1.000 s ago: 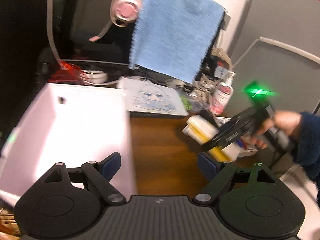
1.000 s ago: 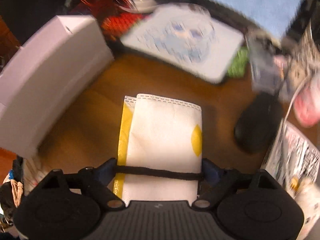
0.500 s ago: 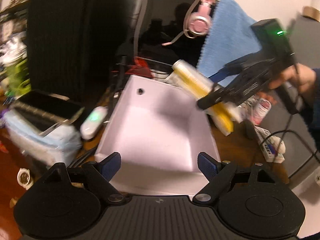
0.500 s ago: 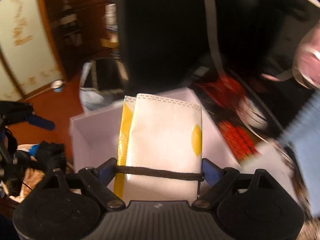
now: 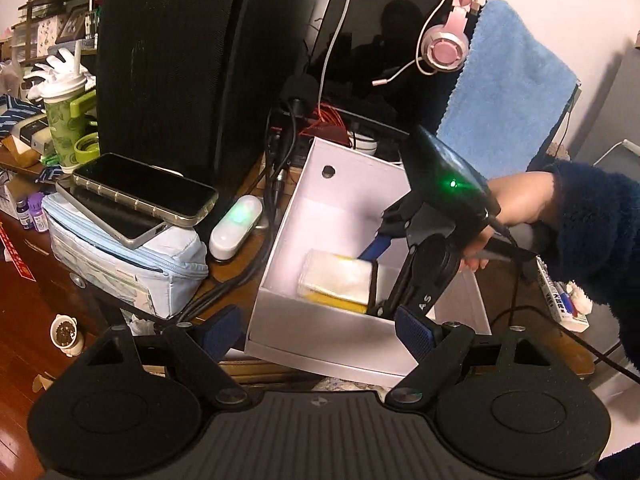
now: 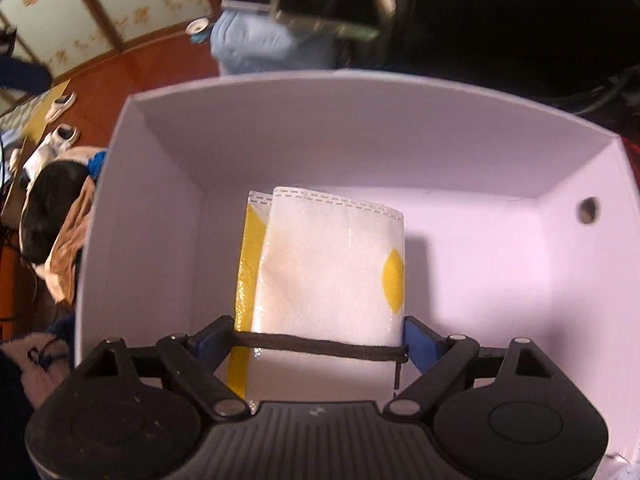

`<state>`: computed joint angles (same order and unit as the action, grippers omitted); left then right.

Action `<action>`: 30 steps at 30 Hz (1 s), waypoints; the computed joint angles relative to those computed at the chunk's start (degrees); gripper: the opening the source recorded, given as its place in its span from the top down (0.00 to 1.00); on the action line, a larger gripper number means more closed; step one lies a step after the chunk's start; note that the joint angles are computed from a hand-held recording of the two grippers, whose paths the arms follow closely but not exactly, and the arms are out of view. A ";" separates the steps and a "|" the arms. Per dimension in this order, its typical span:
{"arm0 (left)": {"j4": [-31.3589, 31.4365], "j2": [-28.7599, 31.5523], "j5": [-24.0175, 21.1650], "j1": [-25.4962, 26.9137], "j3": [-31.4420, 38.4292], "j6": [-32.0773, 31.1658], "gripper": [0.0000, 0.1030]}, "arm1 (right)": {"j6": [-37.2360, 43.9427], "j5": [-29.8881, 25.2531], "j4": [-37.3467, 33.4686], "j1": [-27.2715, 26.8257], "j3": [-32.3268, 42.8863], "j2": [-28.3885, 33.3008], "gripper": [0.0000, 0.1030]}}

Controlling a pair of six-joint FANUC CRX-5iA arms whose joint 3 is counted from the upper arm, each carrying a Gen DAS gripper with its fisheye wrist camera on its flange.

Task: Fold shopping bag
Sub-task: 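Lower the bag into the box and open the right gripper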

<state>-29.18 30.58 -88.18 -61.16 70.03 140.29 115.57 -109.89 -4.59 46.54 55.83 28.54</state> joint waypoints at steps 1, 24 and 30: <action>0.22 0.10 0.14 0.21 0.00 0.03 0.19 | 0.22 -0.43 -0.31 -0.11 0.05 0.24 0.14; 2.41 -1.12 3.93 1.78 -3.10 0.38 0.19 | -1.71 -4.46 -4.12 -7.22 14.88 4.80 0.82; 3.07 0.11 2.72 2.10 -1.29 -0.11 0.19 | 2.07 0.14 2.60 -5.59 5.52 3.33 0.86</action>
<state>-26.11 30.69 -85.46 -59.06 68.73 140.18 117.64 -109.74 -1.99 40.96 61.35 31.87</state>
